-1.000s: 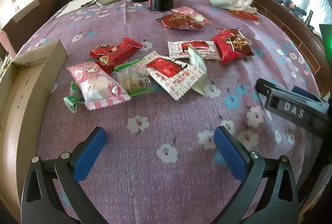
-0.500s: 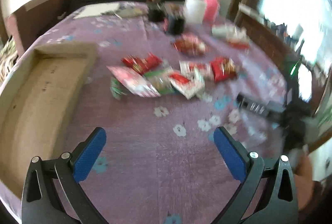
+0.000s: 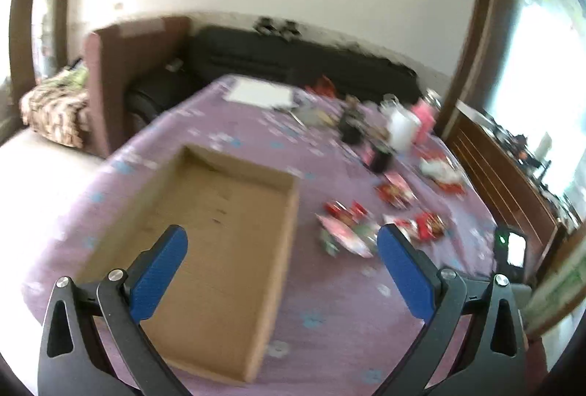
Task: Organize snacks
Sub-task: 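Move the left tool over the cardboard box while the right tool approaches the snacks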
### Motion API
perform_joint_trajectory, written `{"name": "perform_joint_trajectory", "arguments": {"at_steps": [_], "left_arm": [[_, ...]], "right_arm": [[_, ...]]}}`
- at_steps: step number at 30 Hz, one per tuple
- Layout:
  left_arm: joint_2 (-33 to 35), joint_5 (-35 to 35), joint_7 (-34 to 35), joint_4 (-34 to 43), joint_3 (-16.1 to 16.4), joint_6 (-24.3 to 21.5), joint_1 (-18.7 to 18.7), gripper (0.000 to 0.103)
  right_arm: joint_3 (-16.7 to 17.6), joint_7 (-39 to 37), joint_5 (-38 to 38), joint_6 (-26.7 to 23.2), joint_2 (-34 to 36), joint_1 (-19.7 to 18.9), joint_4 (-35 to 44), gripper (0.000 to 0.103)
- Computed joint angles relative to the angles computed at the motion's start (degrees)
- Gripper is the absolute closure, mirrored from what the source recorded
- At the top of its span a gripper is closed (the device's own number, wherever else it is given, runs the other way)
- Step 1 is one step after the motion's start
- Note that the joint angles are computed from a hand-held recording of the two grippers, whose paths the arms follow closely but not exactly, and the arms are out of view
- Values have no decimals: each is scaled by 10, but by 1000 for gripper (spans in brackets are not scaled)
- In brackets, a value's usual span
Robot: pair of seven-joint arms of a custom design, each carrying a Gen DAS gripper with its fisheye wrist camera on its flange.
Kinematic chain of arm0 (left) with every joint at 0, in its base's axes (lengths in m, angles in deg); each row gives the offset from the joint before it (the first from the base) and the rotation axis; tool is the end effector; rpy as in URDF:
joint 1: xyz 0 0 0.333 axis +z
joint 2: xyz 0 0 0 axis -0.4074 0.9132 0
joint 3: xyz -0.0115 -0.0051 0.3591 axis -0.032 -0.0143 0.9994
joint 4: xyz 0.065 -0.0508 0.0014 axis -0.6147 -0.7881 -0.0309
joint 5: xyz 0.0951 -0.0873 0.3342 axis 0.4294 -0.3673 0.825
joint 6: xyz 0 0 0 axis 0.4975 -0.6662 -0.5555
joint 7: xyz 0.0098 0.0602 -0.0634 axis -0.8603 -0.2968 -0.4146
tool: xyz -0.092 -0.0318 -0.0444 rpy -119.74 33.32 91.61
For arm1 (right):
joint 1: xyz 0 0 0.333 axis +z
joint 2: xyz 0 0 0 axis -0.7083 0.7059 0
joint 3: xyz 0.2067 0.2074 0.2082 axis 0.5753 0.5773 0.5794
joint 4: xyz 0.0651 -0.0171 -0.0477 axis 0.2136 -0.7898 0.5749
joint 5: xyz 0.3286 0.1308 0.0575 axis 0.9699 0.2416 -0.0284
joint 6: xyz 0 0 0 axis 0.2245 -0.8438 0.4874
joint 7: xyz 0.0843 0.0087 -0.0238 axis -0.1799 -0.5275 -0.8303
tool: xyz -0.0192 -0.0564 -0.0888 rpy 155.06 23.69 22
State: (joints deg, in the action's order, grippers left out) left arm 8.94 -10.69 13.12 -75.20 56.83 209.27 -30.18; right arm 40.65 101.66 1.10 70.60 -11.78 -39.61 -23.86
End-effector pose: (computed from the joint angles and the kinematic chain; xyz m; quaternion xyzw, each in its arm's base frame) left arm 0.5802 -0.1483 0.5453 -0.7605 0.4561 -0.3228 0.3308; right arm 0.7863 0.0366 0.4295 -0.7053 0.6568 -0.1767 0.1998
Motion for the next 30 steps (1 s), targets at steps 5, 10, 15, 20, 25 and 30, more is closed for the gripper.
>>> {"name": "perform_joint_trajectory", "arguments": {"at_steps": [5,10,15,20,25,30], "left_arm": [[-17,64,-42,-21,-2,-35,-1,0],[-16,59,-47,-39,0,14,15,0],[-2,70,-54,-35,-2,45,15,0],[11,26,-13,-34,4,67,14,0],[-14,40,-45,-58,16,64,22,0],[-52,75,-81,-98,18,48,47,0]], "right_arm": [[-8,12,-9,-43,3,4,21,2],[41,-39,39,54,-63,-18,-71,8],[133,-183,156,115,-105,-64,-120,5],[107,-192,152,69,-84,-18,-79,20],[130,-238,182,16,-60,8,-25,36],[109,-239,138,-29,-34,80,20,45]]}}
